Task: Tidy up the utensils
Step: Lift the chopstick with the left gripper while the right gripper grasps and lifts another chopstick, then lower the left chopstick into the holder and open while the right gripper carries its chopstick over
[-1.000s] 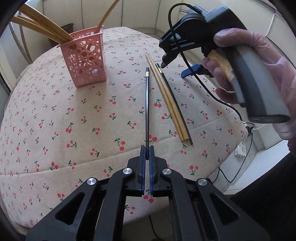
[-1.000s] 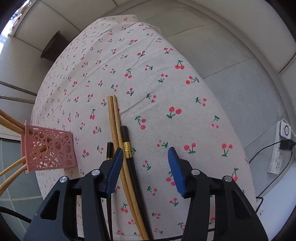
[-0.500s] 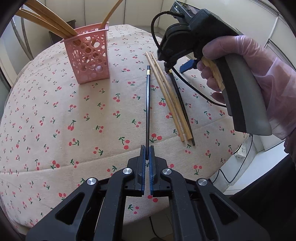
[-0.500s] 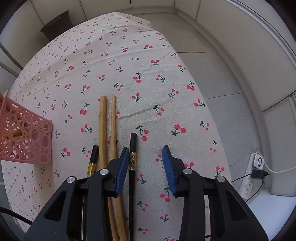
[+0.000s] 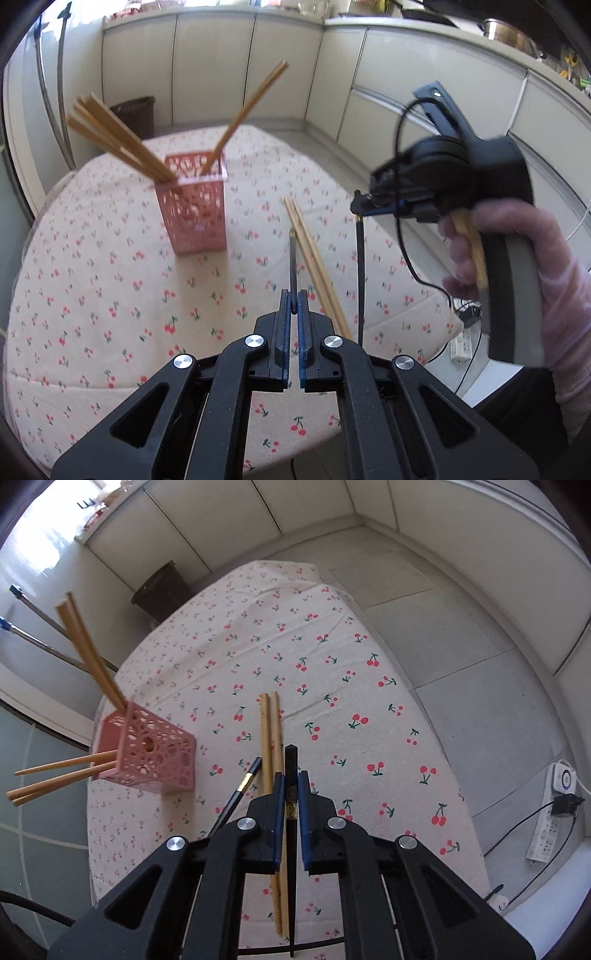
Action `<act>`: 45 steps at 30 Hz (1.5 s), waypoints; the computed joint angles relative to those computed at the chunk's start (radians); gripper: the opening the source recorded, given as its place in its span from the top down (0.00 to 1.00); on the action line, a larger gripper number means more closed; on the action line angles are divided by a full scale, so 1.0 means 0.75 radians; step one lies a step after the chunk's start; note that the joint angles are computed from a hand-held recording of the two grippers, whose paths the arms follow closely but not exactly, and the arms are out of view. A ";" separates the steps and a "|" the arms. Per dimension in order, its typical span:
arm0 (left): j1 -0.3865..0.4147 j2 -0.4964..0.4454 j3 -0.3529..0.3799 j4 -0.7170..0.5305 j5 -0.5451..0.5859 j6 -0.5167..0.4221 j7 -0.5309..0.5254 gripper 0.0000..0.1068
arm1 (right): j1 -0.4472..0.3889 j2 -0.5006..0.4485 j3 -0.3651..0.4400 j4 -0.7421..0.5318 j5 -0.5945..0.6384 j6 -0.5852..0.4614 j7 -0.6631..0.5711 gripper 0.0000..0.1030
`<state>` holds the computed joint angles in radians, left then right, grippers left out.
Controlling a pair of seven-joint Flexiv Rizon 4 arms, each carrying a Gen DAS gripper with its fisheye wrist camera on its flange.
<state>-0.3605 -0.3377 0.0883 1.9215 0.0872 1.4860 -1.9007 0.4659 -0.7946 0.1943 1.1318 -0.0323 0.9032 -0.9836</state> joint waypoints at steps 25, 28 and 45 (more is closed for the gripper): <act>0.043 0.202 0.047 0.033 0.125 0.064 -0.139 0.98 | -0.036 0.296 0.118 0.326 0.080 0.353 -0.170 0.93; 0.062 0.236 0.040 0.018 0.159 0.049 -0.157 0.98 | -0.043 0.307 0.132 0.307 0.095 0.358 -0.188 0.93; 0.144 0.203 0.040 -0.473 0.636 -0.124 -0.487 0.98 | 0.047 0.261 0.037 0.013 -0.036 0.403 -0.162 0.93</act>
